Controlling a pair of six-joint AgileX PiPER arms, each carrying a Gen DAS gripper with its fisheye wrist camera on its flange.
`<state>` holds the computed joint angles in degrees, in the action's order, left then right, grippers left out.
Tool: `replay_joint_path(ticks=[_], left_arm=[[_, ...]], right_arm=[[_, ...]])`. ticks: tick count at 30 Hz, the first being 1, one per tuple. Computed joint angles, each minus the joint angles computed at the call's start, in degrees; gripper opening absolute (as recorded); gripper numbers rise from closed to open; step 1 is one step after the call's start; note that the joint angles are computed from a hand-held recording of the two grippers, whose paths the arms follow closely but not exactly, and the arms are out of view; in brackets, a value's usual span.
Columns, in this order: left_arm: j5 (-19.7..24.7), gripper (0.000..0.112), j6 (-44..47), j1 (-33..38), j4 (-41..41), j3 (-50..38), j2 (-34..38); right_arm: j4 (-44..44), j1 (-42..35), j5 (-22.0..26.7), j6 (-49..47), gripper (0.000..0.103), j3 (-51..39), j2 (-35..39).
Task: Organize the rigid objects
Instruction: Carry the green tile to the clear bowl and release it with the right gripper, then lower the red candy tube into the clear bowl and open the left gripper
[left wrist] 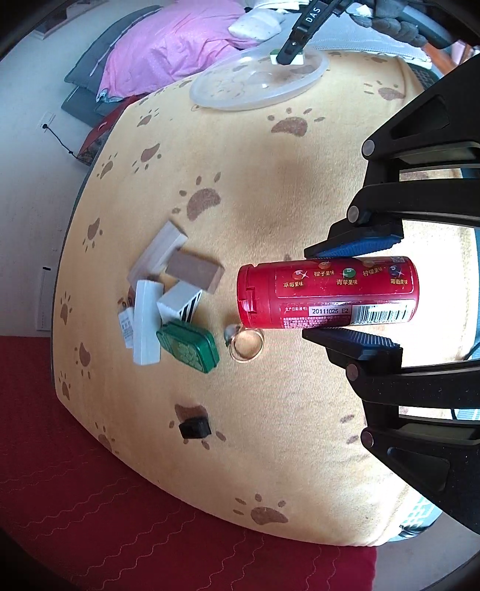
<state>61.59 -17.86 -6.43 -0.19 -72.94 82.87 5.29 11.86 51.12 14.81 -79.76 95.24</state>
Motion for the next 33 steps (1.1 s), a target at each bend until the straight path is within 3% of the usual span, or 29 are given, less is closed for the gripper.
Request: replay_joint_path(ticks=[3,7,17,33], left_arm=[[0.0,0.036,-2.5,-3.0,0.9,-0.9,0.6],[0.2,0.036,-5.2,-6.4,2.0,-2.1,1.7],[0.4,0.036,-9.2,-15.1,3.2,-9.1,8.1],[5.1,0.036,-5.0,-27.4,0.4,-36.7,28.1]], right_arm=[[0.5,-3.0,-0.8,-1.3,0.033,1.0,-0.3],[1.9,-6.1,-1.9,-3.6,0.045,2.6,-1.6],[6.3,-12.4,-2.3,-10.6,0.045,8.3,-6.0],[9.8,-20.9,-1.4,-17.6,0.045,13.4,-10.4]])
